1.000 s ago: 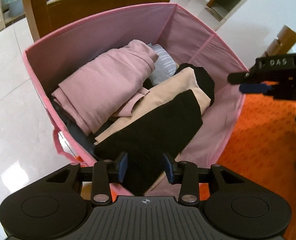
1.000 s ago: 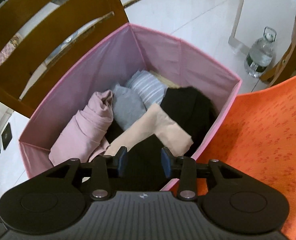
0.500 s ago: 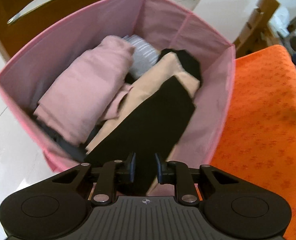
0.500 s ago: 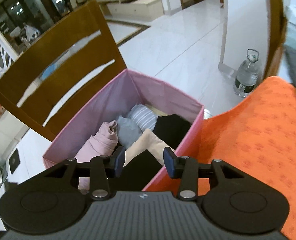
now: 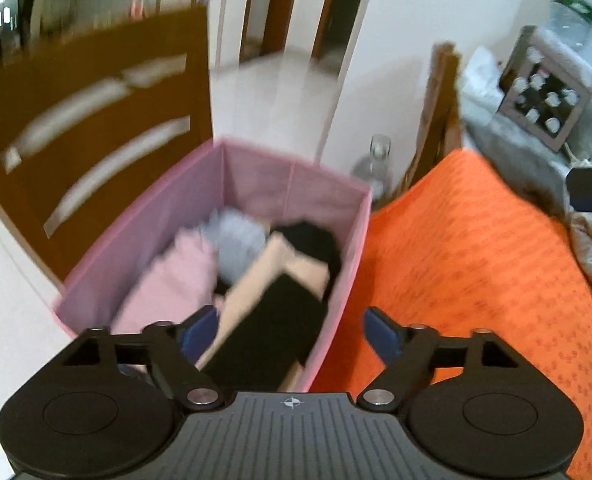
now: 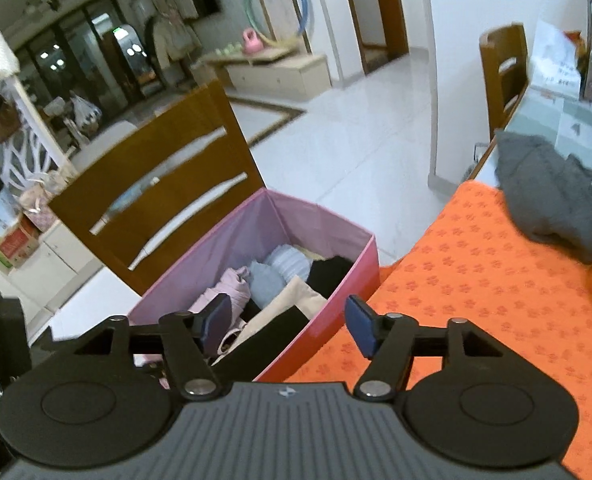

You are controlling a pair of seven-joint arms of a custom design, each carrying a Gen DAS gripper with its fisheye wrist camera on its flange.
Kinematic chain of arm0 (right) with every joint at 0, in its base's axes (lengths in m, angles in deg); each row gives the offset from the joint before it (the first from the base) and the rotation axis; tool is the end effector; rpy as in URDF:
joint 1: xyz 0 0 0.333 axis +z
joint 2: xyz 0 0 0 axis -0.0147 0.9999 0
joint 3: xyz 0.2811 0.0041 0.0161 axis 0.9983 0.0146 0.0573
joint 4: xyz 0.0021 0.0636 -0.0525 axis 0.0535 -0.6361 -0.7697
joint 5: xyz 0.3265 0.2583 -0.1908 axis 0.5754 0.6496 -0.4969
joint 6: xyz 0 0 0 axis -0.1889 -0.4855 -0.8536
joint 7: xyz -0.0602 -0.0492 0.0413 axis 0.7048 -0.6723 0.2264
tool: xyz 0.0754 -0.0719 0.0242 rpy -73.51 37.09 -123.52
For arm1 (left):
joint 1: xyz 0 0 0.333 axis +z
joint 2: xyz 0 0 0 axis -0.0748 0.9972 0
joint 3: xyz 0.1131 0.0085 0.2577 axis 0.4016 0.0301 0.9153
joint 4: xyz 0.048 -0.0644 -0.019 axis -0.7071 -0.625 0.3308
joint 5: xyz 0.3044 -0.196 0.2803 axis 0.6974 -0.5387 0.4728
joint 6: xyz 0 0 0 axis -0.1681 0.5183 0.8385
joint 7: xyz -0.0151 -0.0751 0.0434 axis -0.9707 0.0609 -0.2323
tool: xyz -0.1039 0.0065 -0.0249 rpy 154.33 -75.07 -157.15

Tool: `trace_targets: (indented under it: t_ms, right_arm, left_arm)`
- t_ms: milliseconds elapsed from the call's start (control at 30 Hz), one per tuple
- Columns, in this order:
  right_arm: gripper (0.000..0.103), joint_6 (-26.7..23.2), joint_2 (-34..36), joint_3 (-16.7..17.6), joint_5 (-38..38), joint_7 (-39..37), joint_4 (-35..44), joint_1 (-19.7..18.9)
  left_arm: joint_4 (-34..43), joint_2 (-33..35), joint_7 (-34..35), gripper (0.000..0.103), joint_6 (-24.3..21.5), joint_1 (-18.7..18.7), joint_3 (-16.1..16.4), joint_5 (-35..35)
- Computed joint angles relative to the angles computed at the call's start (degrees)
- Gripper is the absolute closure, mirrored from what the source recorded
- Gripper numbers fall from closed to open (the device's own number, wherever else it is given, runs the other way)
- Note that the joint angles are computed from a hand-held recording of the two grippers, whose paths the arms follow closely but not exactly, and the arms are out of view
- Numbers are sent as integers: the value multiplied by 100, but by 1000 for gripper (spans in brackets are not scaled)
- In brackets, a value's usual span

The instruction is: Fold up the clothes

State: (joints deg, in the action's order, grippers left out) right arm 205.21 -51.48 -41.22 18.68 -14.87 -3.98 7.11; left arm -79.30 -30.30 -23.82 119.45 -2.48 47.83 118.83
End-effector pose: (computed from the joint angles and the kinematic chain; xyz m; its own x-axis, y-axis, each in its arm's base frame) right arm 0.7823 0.2241 0.5154 0.6923 -0.6521 -0.3092 -0.6452 -0.3673 -0.6699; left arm 0.6116 -0.0789 0.4381 0.4374 -0.8860 0.1541 -0.6332 -0.4251 -0.6468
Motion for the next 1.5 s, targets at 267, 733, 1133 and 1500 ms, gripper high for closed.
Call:
trace_targets:
  t_ms: [267, 733, 1133, 1500]
  right_arm:
    - [3, -75, -1413, 18, 1648, -1811, -1622, -841]
    - [0, -225, -3006, -1095, 2593, -3092, -3027, -1325]
    - [0, 1050, -3655, -1555, 1709, -2449, -3901, -1332]
    - [0, 2247, -3705, -1527, 652, -1317, -4472, -1175]
  left_arm:
    - [488, -558, -2214, 0, -1361, -172, -788, 2301]
    - [2720, 653, -2356, 0, -2704, -1572, -931, 3162]
    - [4488, 1997, -1235, 0, -2826, -2455, -501, 2858]
    - [5078, 2642, 535, 0, -2388, -2586, -386, 850]
